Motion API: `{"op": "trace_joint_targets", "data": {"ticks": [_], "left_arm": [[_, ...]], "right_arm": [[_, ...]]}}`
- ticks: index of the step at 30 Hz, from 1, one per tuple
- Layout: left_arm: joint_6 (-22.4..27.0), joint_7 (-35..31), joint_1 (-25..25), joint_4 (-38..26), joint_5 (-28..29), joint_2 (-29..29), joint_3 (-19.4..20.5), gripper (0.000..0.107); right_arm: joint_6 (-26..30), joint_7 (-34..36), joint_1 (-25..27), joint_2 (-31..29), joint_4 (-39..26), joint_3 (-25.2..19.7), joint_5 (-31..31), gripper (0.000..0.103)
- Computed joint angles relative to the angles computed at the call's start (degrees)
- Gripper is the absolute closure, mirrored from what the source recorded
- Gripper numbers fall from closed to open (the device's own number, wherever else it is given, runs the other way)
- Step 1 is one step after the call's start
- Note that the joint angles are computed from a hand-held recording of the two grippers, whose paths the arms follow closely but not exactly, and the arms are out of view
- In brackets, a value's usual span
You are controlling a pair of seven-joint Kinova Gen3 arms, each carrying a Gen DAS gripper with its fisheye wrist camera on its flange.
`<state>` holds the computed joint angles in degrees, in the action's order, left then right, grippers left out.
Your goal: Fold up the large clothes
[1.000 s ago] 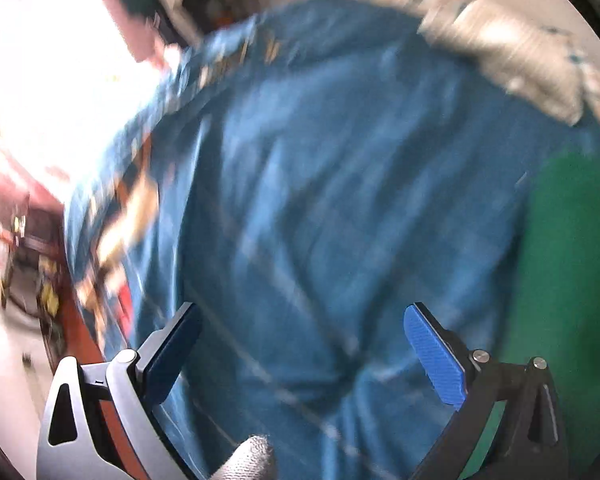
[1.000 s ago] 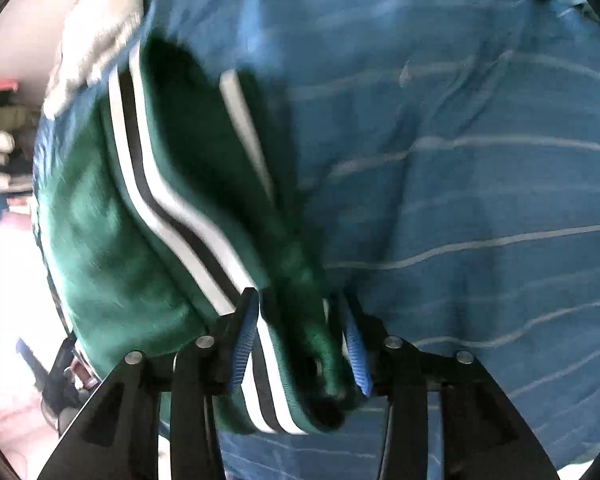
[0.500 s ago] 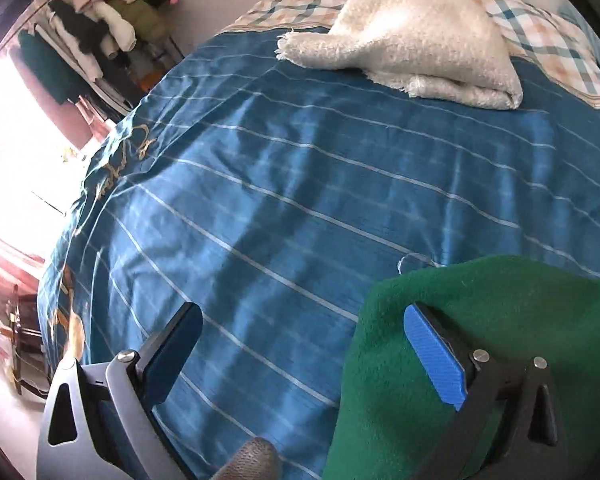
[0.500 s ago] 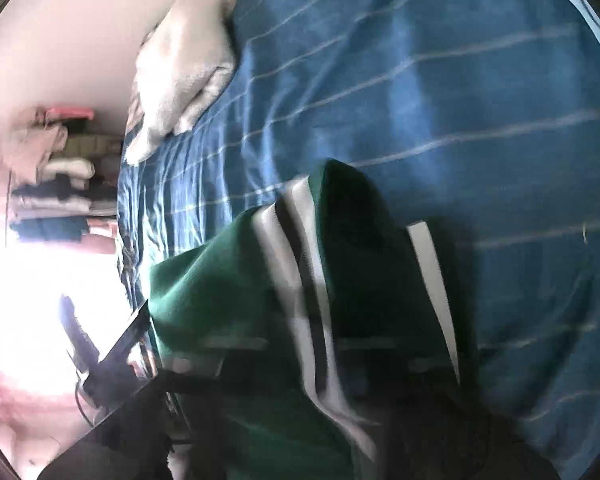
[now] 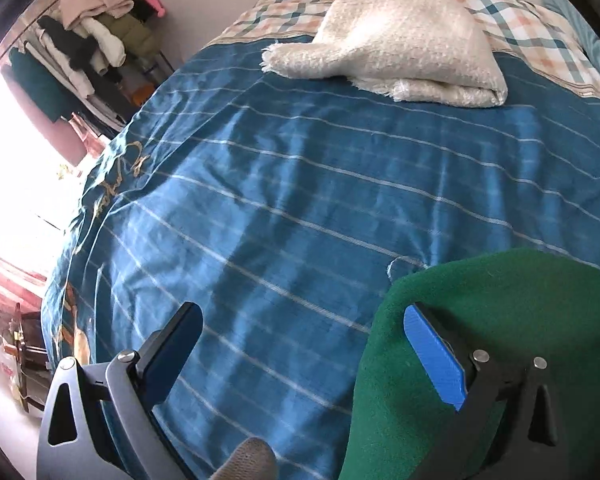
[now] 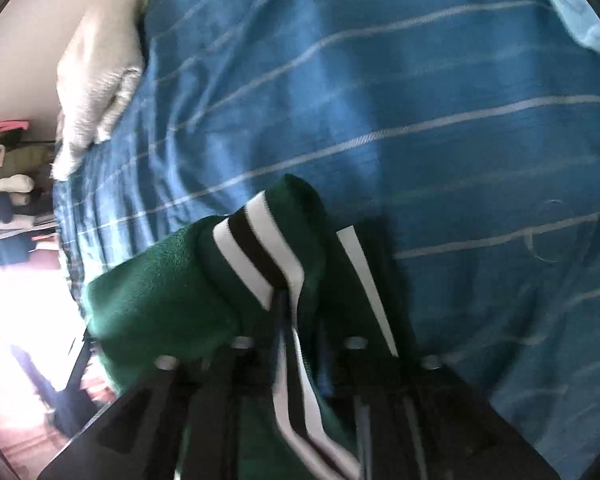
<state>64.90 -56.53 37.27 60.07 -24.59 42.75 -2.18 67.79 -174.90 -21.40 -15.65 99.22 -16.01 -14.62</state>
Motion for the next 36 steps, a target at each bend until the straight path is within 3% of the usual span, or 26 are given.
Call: {"op": "trace_joint_targets", "data": {"ticks": [3,4,10,14,15,17,18,19,24,28,30,33,36], "left_arm": [[-0.5,3.5,1.7,4.0,-1.8,-3.2,-1.5,0.004],[-0.9,4.5,1.8,5.5,-1.9,-4.6,-1.3,0.004],[1.9,7.2,-0.5,12.0,5.5,-11.3,4.6,0.004],[3.6,5.2,-1.0,13.3,9.7,-9.8,7.5,0.004],[4.0,4.7,-0.9,13.5,10.4,-9.0,7.9,0.004],[3.9,4.3,-0.3,14.4,11.4,-8.4,8.2,0.004],[3.5,4.5,0.0,15.0,11.4,-8.5,8.0,0.004],[3.2,4.7,0.4,15.2,11.4,-8.5,7.9,0.004],[2.4,4.7,0.6,15.6,11.7,-8.5,7.8,0.004],[1.5,3.1,-0.2,15.7,13.2,-8.9,8.5,0.004],[1.3,2.8,0.1,15.9,13.2,-9.2,8.5,0.004],[1.6,2.3,0.7,16.2,13.0,-9.1,8.5,0.004],[2.6,1.9,0.5,15.9,13.6,-9.1,8.6,0.004]], "right_arm": [[5.3,-3.2,0.4,-4.0,-3.7,-2.0,0.6,0.041],[6.4,-4.6,0.2,-5.2,-4.1,-2.9,0.2,0.037],[1.4,-9.7,-0.2,-12.7,3.3,-7.1,-9.1,0.037],[-5.7,-10.5,0.8,-13.2,8.2,-11.7,-11.9,0.038],[-5.8,-10.6,0.8,-11.6,7.7,-12.9,-11.0,0.041],[-3.7,-12.0,-0.9,-7.9,5.5,-14.7,-7.7,0.071],[-3.2,-12.4,-0.6,-6.5,4.8,-15.8,-6.8,0.091],[-1.9,-13.6,0.3,-5.6,3.4,-17.4,-5.3,0.097],[9.7,-22.3,-0.3,-1.0,-8.8,-23.2,6.1,0.1],[15.3,-27.1,-2.9,-1.7,-13.3,-23.8,10.2,0.101],[15.8,-28.3,-4.4,-3.7,-11.2,-23.0,8.2,0.101],[11.4,-26.4,-5.3,-3.3,-3.8,-22.4,3.8,0.101],[7.7,-19.9,-9.6,-0.9,0.2,-16.6,0.3,0.1]]}}
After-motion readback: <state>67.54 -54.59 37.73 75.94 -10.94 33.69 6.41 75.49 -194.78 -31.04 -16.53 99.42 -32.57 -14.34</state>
